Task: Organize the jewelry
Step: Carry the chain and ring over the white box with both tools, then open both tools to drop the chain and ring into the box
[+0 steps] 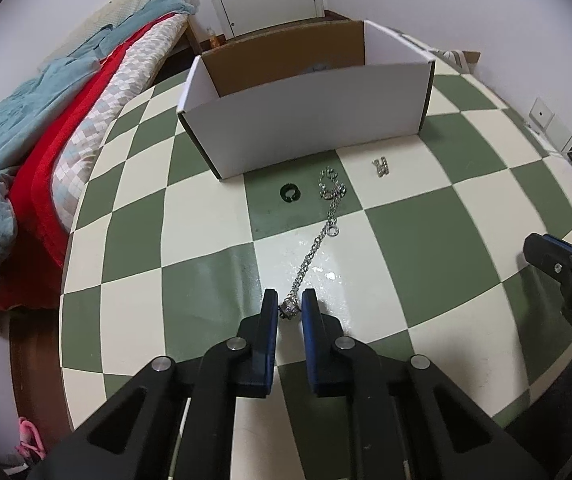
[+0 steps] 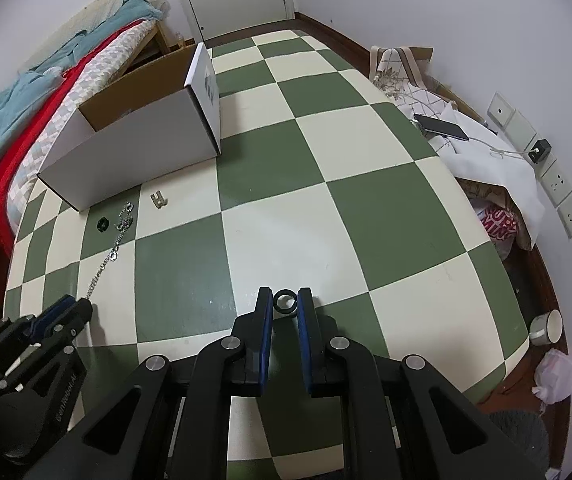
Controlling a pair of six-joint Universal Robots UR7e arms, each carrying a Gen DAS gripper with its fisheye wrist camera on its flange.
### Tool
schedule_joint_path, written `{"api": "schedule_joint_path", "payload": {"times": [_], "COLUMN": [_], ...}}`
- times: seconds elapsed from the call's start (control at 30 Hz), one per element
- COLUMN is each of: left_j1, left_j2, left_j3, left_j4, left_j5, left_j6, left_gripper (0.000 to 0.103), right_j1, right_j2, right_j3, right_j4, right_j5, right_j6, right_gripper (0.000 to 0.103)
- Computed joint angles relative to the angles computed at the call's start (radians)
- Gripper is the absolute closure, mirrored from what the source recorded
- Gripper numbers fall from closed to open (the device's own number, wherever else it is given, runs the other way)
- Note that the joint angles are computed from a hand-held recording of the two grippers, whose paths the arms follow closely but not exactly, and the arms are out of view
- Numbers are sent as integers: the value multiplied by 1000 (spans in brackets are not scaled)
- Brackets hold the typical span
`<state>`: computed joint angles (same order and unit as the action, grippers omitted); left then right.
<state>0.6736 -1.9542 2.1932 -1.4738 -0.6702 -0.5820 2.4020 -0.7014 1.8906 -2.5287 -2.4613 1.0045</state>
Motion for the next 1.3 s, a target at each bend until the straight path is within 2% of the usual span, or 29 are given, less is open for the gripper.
{"api": "schedule_joint_path", "payload": {"times": [0.23,0.43,0.73,0.93,1.1,1.3], "left_j1": [-34,-25,-21,-8,36,129], "left_j2": [-11,17,96,164,252,359], "left_j3": [-83,-190,-360,-464,-547,-602], "left_j4": [11,-33,-99,-167,-245,-258], "left_j5": [-15,-57,-77,-89,-100,-133], "left_j6": [4,52,153,226,316,365], "left_gripper": [94,94,94,94,94,94], "right_j1": [17,37,44,37,19,-49], "right_j2": [-21,-46,-64,-32,7,67], "right_j3": [-7,-40,-137,-252,-354,-484], "right_j4": [-18,-45,-105,-118,-112,-12], "right_j5": [-5,-2,40,61,81,182], "right_j6": [-19,-82,-239,-369,-457,-490], "right_gripper": [90,90,90,90,90,90]}}
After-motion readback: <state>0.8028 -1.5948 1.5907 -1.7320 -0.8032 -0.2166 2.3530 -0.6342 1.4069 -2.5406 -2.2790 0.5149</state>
